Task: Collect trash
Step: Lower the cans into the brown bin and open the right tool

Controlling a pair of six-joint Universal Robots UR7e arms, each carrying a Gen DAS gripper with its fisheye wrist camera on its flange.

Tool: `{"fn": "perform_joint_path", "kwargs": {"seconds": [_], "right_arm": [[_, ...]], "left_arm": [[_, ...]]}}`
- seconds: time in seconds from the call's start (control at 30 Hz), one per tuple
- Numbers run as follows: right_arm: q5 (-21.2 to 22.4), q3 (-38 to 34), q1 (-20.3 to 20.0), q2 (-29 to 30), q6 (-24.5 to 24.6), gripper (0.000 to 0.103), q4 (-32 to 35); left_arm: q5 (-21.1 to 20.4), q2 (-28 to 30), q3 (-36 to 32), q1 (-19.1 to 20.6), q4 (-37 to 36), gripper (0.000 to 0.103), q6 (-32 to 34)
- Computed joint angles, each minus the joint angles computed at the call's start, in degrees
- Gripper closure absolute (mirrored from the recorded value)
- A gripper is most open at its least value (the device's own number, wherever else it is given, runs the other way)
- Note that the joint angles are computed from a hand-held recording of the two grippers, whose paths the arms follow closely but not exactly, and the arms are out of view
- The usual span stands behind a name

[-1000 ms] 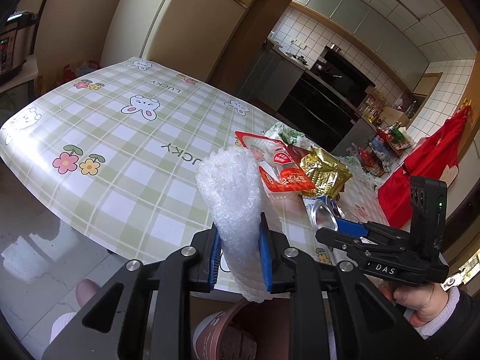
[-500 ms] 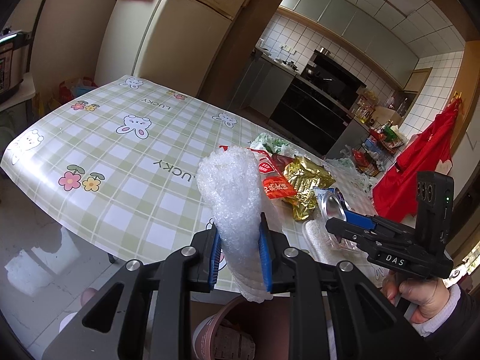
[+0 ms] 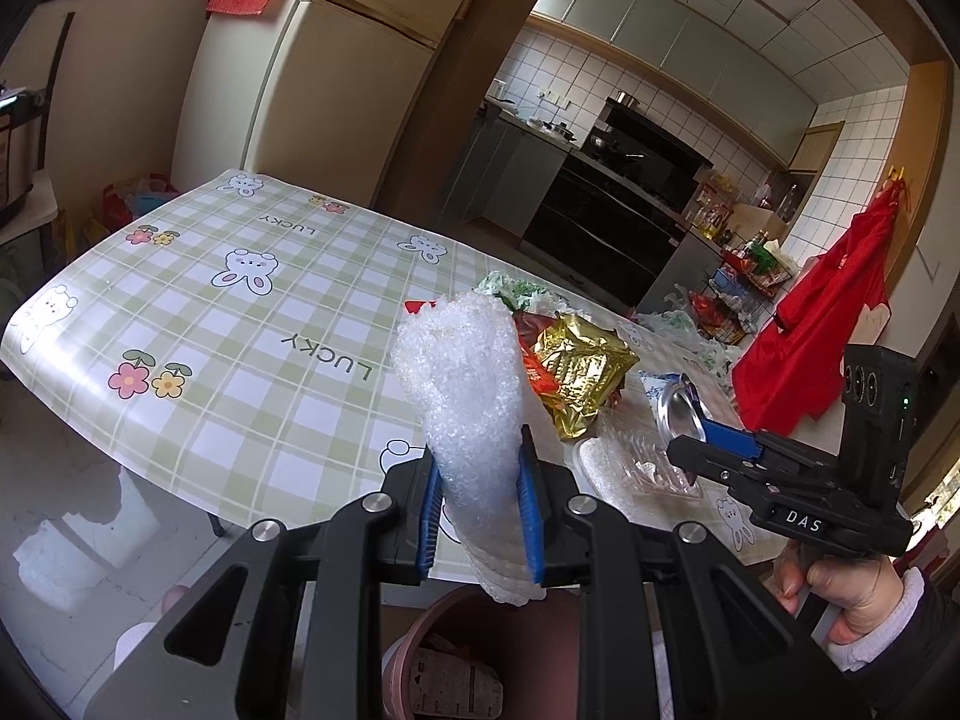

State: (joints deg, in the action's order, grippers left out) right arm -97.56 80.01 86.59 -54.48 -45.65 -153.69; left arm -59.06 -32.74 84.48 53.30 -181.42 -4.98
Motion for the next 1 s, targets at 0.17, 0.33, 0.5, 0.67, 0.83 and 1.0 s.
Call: {"fn": "perform_joint_path", "kwargs": {"seconds": [0.17,0.33,0.5,0.67,0.83,1.0], "right_arm": [[1.1,2.0,-0.1,-1.7,0.0,0.053,-0.7],[2.1,3.4,-0.2,-3.0,-0.3,0.053,-1.0],[4.3,6.2,-0.6,-5.5,-0.6,0.053,-2.1],[5.6,9.3,-1.3,-8.5,-1.0,0.053,-2.0],[6.1,13.0,-2.2,-11.2,-1.5,0.053,-2.2],[5.9,15.7,-2.8,-13.2,-1.6,0.053,-1.6]], "left_arm": [[0.1,-0.2,0.0,-0.5,0.5,0.081,0.0],[0.8,-0.5,0.5,-1.2,0.3,0.081,0.3],[1.6,-0.9,1.0,-2.3,0.3,0.081,1.1],[2.5,-1.9,2.4,-3.5,-1.1,0.081,1.9],[4.1,-3.3,4.5,-4.6,-2.6,0.081,2.3],[4.4,-3.9,5.7,-5.2,-3.2,0.081,1.8]]}}
